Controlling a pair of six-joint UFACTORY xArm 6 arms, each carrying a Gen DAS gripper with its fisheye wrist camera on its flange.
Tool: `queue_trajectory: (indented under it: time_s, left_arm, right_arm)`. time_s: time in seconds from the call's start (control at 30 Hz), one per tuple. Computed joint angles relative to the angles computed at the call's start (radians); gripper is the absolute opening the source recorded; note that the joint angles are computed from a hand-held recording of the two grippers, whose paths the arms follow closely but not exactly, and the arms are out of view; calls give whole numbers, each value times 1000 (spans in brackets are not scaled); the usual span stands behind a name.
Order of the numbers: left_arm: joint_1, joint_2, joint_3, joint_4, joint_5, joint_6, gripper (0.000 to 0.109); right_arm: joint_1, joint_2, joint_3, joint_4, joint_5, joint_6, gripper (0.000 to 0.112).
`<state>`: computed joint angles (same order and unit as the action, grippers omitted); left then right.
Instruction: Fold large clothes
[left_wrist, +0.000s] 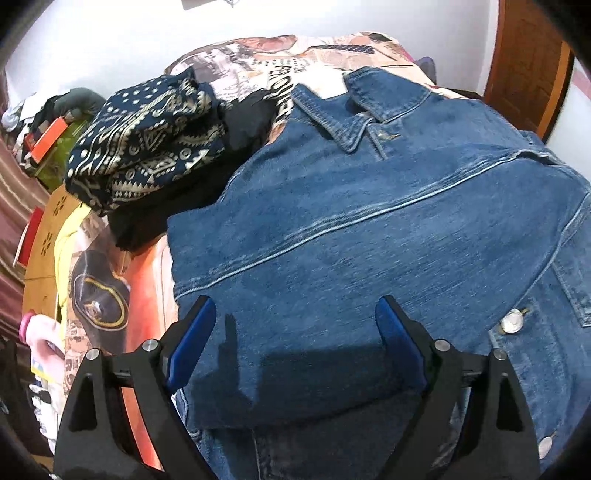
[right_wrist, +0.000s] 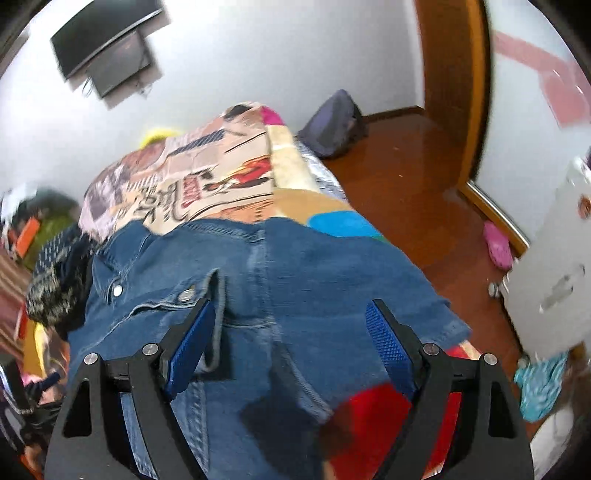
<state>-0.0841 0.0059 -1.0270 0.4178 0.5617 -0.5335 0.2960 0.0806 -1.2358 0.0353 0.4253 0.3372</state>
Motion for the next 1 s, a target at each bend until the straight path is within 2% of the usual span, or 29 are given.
queue_trajectory:
  time_s: [0.13, 0.3, 0.4, 0.5, 0.6, 0.8, 0.9, 1.0]
  left_arm:
    - [-20, 12, -45, -23, -1, 26, 88]
    - [-46, 35, -109, -66, -26, 37, 88]
    - [-61, 56, -147, -110, -37, 49, 88]
    - [-75, 76, -176, -126, -31, 51, 88]
    - [-86, 87, -188, -138, -19, 57, 88]
    - [-92, 89, -182, -141, 1, 54, 88]
    - [-86, 84, -173, -139, 5, 42, 88]
    - [-82, 80, -169, -131, 12, 32, 88]
  right_arm:
    - [-27, -31, 43, 69, -28, -7, 81]
    - [-60, -58, 101, 245, -55, -112, 81]
    - [-82, -51, 122, 371, -43, -177, 81]
    - [-112, -16, 104, 594, 28, -306, 79]
    - [-143, 29, 76, 780, 97, -405, 66]
    - [-196, 124, 6, 1018, 162, -500, 47]
    - [-209, 168, -25, 1007, 148, -446, 26]
    - [-205, 204, -60, 944, 114, -393, 23]
